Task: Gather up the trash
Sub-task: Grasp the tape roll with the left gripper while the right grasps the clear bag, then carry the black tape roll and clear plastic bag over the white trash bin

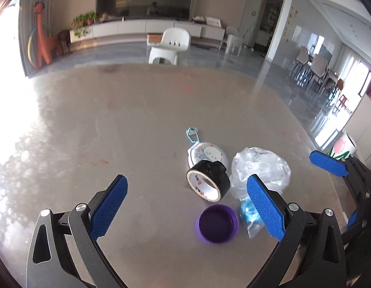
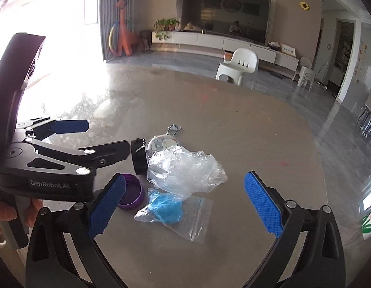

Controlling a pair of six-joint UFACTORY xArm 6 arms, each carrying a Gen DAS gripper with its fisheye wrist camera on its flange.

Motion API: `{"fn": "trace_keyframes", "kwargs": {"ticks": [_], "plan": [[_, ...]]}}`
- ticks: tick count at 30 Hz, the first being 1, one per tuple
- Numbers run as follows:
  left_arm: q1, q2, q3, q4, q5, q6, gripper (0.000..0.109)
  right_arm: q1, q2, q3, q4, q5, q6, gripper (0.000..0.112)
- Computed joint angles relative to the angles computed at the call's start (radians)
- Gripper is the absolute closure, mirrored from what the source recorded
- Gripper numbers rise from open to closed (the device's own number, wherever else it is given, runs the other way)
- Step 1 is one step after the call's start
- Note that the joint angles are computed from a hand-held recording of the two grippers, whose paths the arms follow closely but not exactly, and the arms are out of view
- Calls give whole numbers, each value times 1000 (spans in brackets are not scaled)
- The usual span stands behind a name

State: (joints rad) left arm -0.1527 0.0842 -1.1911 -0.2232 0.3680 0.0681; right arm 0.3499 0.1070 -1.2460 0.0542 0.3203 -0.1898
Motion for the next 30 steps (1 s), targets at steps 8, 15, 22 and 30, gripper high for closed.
{"fn": "trace_keyframes", "kwargs": {"ticks": [8,15,22,30], "plan": [[-7,84,-83,-66,67,50,41,2,103,-99,26,49,-69,21],[-11,64,-58,-196,91,193,93,-18,113,-104,88,47,-113,89],[-28,-37,29,-120,12,148,93,-34,22,-37,204,1,-169,91],[-62,-181,98,-28,-12,46,93,-43,-203,129,262,-76,-185,91]]}}
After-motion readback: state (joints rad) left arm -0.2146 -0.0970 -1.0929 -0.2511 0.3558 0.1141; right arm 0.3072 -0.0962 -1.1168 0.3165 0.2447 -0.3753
